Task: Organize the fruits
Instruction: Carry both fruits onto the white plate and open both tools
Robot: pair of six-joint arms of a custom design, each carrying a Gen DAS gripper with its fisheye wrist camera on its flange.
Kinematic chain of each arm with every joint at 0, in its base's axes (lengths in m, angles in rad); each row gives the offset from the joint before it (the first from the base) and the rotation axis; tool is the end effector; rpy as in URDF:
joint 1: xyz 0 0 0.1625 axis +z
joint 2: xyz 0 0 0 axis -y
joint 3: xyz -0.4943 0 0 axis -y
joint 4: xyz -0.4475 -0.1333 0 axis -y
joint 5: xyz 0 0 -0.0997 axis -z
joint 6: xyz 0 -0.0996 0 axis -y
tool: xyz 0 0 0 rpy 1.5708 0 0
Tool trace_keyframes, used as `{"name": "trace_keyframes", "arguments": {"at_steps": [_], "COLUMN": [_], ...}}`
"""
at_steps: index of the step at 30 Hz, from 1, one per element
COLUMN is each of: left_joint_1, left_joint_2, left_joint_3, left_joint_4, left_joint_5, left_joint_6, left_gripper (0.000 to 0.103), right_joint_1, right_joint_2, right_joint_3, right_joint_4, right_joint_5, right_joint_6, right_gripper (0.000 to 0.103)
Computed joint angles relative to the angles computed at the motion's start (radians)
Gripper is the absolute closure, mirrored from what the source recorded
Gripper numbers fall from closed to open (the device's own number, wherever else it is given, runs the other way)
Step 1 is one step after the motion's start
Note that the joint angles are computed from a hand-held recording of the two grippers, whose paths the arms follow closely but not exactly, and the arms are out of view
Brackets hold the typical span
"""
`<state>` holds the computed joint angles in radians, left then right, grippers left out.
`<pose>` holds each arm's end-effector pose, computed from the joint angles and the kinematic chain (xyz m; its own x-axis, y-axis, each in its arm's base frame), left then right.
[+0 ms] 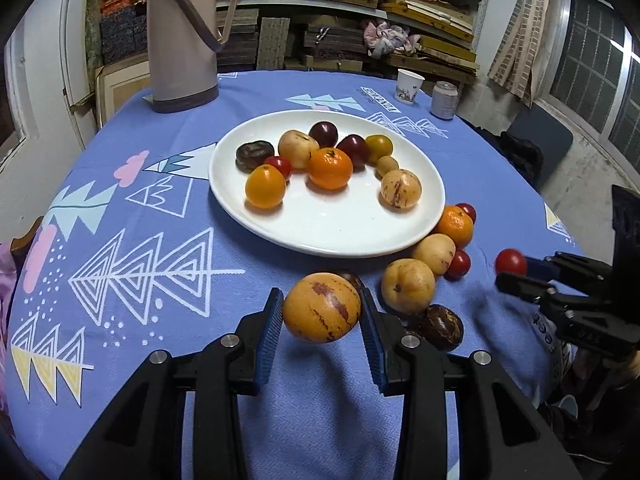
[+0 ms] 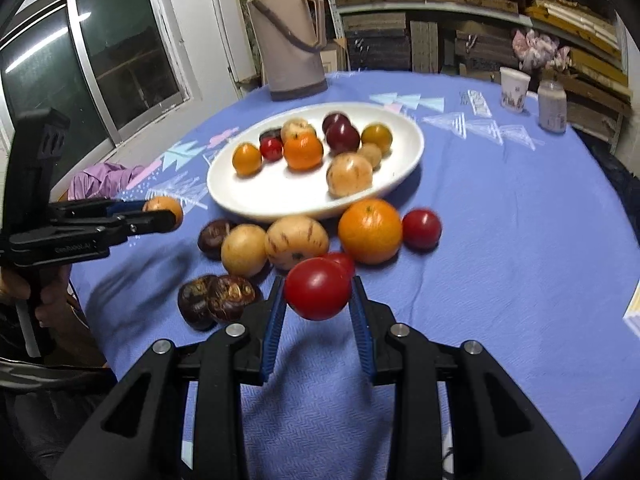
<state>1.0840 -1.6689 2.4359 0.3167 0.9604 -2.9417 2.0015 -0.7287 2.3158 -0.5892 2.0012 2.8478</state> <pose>0.0635 -0.2869 0.2251 -0.7507 0.2984 -0.5894 0.5739 0.7365 -0.3582 0.2198 -0.2586 -0.0859 -0.7792 -0.3876 0.4926 -0.6023 0.6805 -0.4173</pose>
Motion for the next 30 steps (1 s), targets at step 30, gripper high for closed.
{"name": "trace_keyframes", "arguments": {"at_steps": [30], "left_joint_1": [0.106], "left_joint_2": [0.247], "left_joint_3": [-0.237], "left_joint_4": [-0.03], "left_joint_5": [0.084], "left_joint_6": [0.066], "left_gripper": [0.064], "right_joint_1": [-0.021], "right_joint_2": [0.083], "right_joint_3": [-0.354], "right_joint_4": [0.249], "right_joint_5": [0.007], "right_joint_6": [-0.118], "right_gripper": [0.071]}}
